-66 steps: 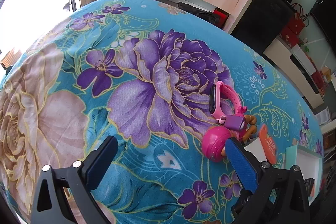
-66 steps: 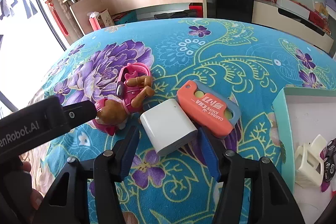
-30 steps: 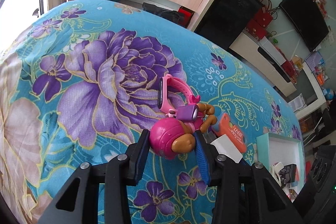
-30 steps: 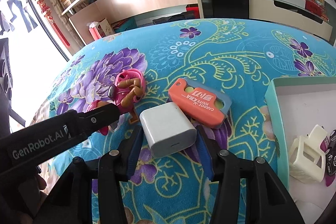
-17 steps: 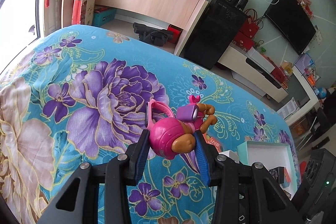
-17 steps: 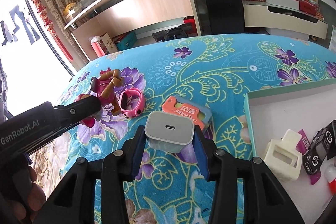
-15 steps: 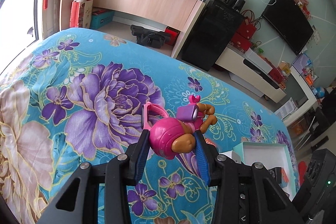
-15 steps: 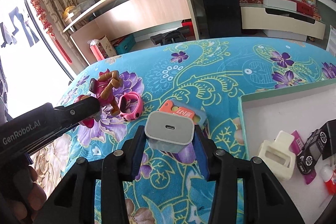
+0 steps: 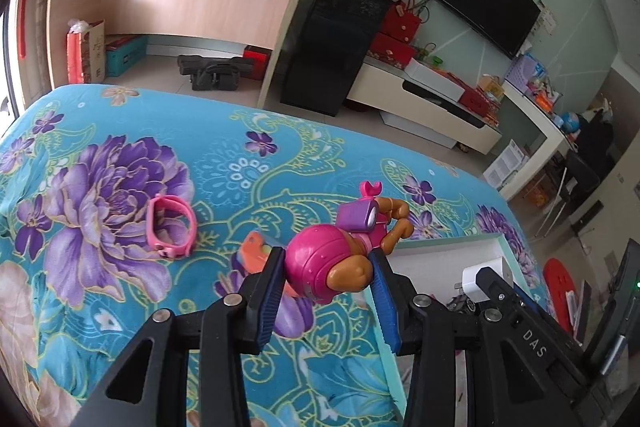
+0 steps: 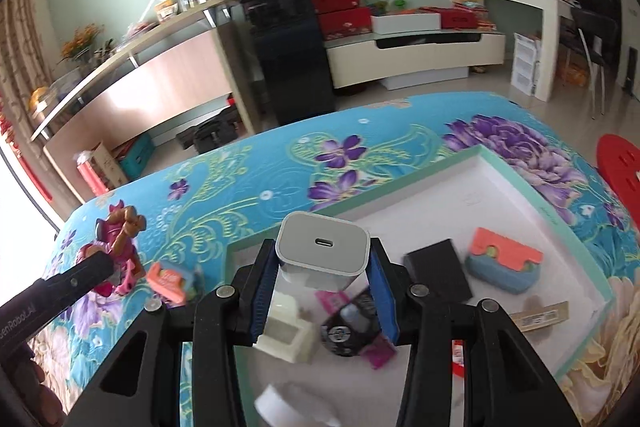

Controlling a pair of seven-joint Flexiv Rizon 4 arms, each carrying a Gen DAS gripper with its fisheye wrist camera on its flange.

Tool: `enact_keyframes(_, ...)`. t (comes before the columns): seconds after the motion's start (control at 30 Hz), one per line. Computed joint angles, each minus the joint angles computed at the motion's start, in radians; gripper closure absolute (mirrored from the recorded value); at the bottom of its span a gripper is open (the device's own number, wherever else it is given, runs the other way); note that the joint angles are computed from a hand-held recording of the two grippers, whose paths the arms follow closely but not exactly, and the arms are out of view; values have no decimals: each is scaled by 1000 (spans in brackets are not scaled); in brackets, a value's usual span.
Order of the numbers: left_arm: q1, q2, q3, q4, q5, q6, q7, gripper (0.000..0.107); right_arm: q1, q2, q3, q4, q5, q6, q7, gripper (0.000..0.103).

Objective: Organize rigid objects
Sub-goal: 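Carry the pink figure and white adapter into the tray and open both grippers, then withdraw both open grippers from the tray toward the remaining items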

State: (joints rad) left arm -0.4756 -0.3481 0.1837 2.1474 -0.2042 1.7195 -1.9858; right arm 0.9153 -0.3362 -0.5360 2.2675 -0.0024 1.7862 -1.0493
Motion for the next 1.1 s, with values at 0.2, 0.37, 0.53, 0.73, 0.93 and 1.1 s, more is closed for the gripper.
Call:
enact_keyframes(0.2,-9,-67,-56,-104,36,-56,42,62,185,-27,-294,48,43,-44,56,57)
enact_keyframes(0.37,-17,-116,-98,-180,69,-115,69,62,130,-21,-279,59,11,-66,100,57)
enact_keyframes(0.53,-66,-144,-58,-240,119,-198,36,61,105,-15,-265,63,-23,-84,121,56)
enact_keyframes(0.73,-33,-132,-81,-236,159,-208,-8,45,146,-16,-318,75,-53,-77,139,55)
enact_keyframes(0.93,-32,-95,-53,-210,196,-185,-51,44,242,-23,-406,83,-25,-40,93,55)
enact_keyframes(1.1,-138,-66,136,-207,298,-221,-206,38,299,-31,-423,70,21,4,11,47)
